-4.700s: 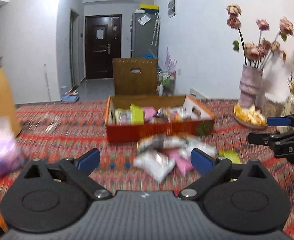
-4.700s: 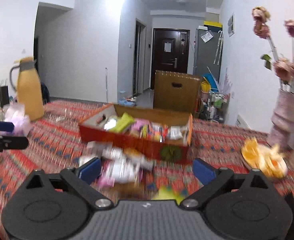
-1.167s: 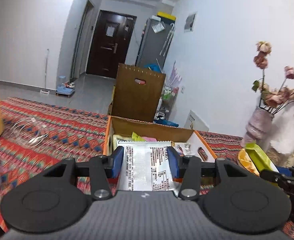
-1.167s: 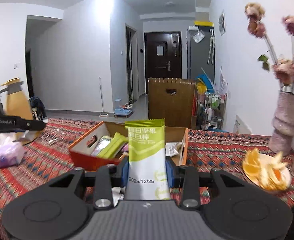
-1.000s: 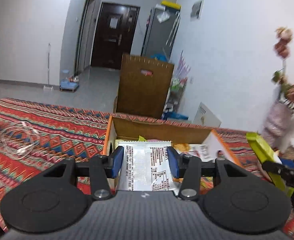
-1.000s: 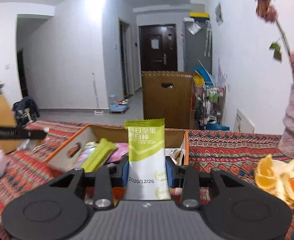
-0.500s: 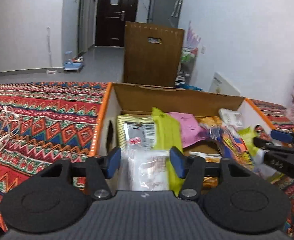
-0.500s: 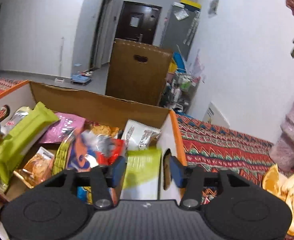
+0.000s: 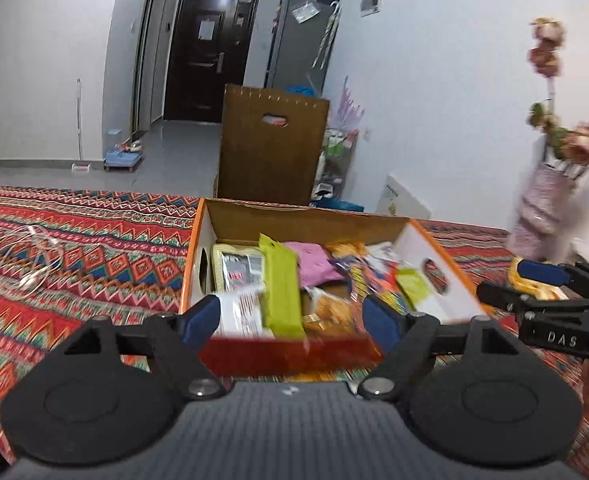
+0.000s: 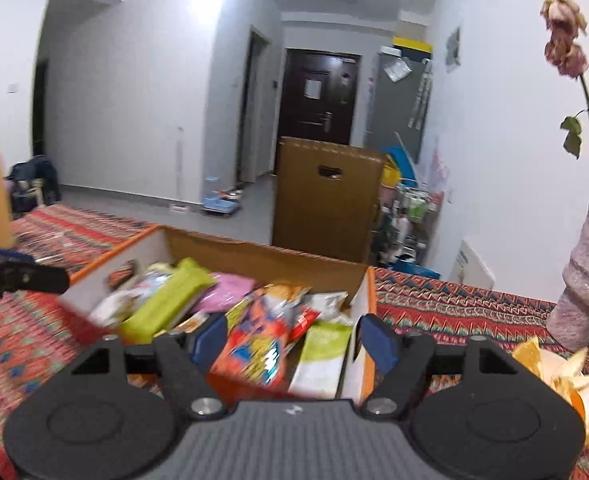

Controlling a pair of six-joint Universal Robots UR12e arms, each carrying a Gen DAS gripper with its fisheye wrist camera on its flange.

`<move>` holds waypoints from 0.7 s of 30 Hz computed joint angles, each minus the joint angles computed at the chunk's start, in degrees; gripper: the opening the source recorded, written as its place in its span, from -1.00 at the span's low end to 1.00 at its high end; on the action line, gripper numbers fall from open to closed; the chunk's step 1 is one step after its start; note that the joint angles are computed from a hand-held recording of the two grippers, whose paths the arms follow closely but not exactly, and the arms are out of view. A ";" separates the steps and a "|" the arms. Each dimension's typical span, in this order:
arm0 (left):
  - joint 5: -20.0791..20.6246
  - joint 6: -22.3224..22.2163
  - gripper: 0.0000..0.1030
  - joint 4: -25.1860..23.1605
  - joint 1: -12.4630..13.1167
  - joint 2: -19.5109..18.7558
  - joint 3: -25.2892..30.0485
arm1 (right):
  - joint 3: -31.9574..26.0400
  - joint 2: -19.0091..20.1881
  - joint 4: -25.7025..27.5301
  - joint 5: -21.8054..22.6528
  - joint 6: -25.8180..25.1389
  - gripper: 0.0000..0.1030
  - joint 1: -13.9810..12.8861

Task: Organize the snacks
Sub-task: 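Withdraw both tools from the box back toward the snack pile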

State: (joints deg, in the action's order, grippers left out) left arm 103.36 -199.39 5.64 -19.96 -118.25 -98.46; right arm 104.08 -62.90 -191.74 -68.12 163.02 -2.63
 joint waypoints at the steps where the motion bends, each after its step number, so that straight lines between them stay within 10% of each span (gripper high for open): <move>1: 0.34 -0.26 0.58 0.85 -0.55 0.94 -1.46 | 1.86 -1.27 -0.21 1.01 -0.63 0.52 -0.44; 11: 6.58 -7.71 0.73 8.40 -7.33 9.21 -16.93 | 22.44 -13.55 -3.98 7.04 -1.29 0.73 -5.55; 21: 10.03 -13.27 0.75 4.66 -12.65 13.29 -24.18 | 34.35 -21.40 -3.29 9.33 -1.07 0.77 -9.20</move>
